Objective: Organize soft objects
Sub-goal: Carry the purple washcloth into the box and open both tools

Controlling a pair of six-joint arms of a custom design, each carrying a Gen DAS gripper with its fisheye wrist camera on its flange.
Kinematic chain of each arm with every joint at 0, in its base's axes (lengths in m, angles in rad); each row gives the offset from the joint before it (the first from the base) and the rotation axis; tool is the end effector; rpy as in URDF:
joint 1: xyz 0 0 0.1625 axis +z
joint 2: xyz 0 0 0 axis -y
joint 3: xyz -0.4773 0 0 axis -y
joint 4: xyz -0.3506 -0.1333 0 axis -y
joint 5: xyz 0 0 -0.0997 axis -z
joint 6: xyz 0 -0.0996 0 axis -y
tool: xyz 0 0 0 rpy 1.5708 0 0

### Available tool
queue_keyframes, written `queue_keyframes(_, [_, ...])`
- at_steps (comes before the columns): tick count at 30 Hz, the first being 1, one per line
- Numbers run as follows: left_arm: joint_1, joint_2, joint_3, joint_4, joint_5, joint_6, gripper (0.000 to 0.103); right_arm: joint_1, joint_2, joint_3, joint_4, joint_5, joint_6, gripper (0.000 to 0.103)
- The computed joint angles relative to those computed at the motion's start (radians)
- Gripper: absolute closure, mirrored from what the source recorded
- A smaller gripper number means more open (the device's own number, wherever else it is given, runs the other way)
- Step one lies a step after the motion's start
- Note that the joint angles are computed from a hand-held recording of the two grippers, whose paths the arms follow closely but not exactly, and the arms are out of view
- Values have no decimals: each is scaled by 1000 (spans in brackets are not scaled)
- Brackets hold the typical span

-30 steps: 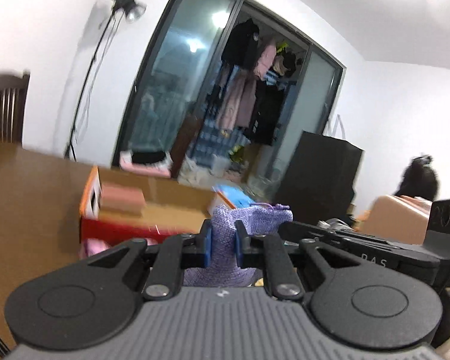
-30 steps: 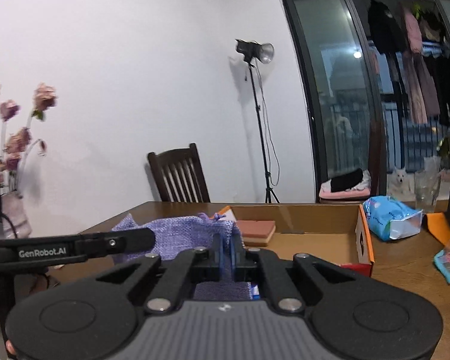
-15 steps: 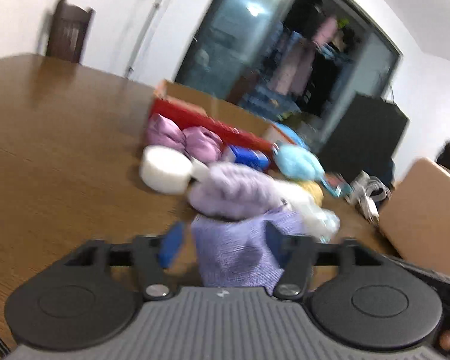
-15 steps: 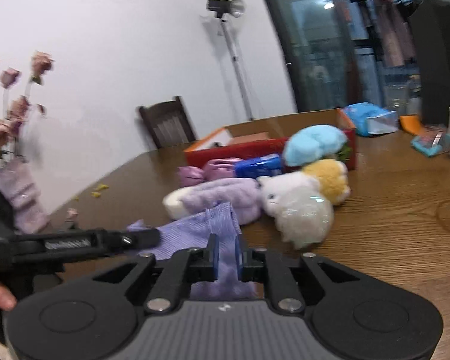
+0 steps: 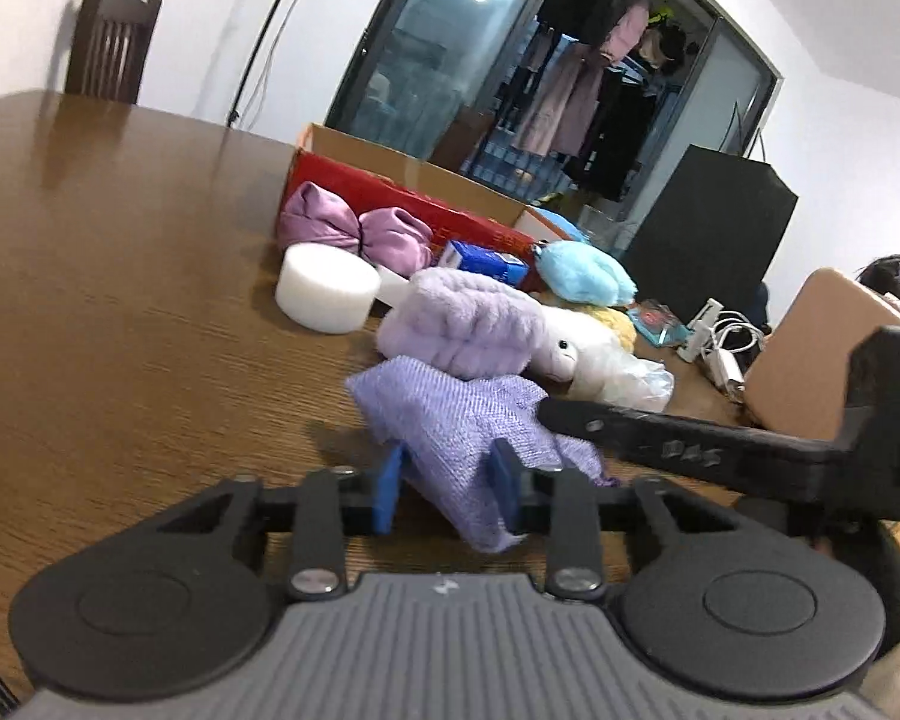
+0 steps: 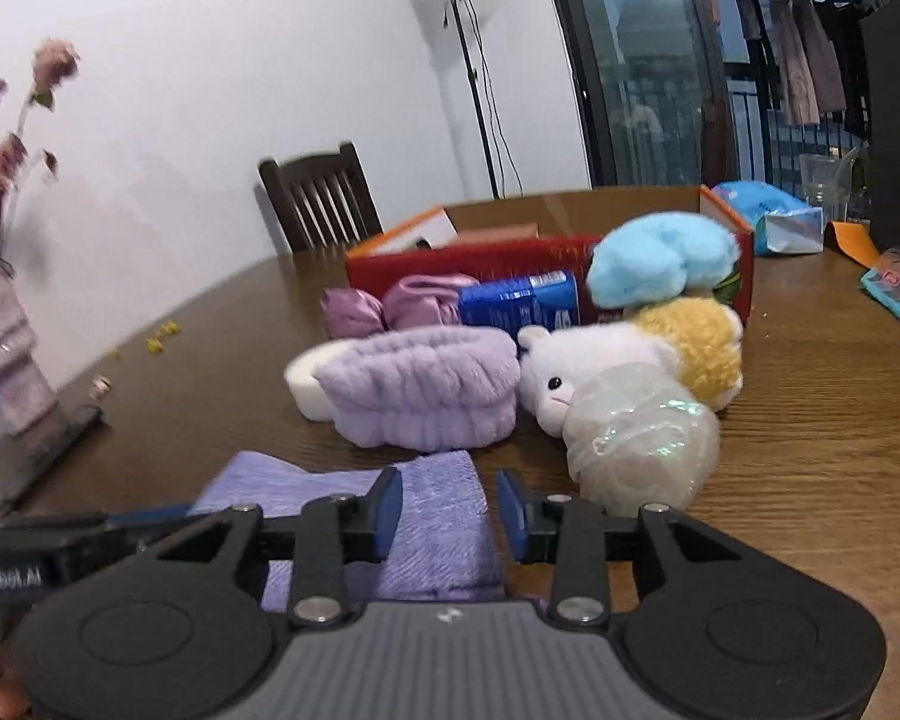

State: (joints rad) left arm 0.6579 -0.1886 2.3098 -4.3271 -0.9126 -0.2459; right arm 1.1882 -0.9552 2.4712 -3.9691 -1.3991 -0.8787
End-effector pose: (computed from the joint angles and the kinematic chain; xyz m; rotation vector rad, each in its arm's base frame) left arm -0.2076 -0.4059 -0.0511 0.5898 2.6162 -1.2313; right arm -0.0226 -0.4587 0.2167 0.7221 -2.4316 1.0952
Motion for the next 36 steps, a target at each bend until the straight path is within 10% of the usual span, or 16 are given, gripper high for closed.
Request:
queue_keyframes(10, [48, -16, -9, -19, -68, 33, 83, 51, 82, 36, -142, -130, -109, 71])
queue_keyframes(18, [38, -61, -11, 13, -81, 83, 92, 30, 16, 42, -39, -45, -90, 99])
queue_keyframes(22, [85, -154, -70, 56, -232, 148, 92, 33, -119, 16, 140, 88, -47, 99])
queue_keyframes(28, [176, -250, -437, 451, -368, 283, 93, 161, -178, -276, 382, 63, -53, 100])
queue_keyframes(36, [306, -38, -1207, 1210, -331, 233, 93, 279, 106, -985, 877, -258, 50, 100])
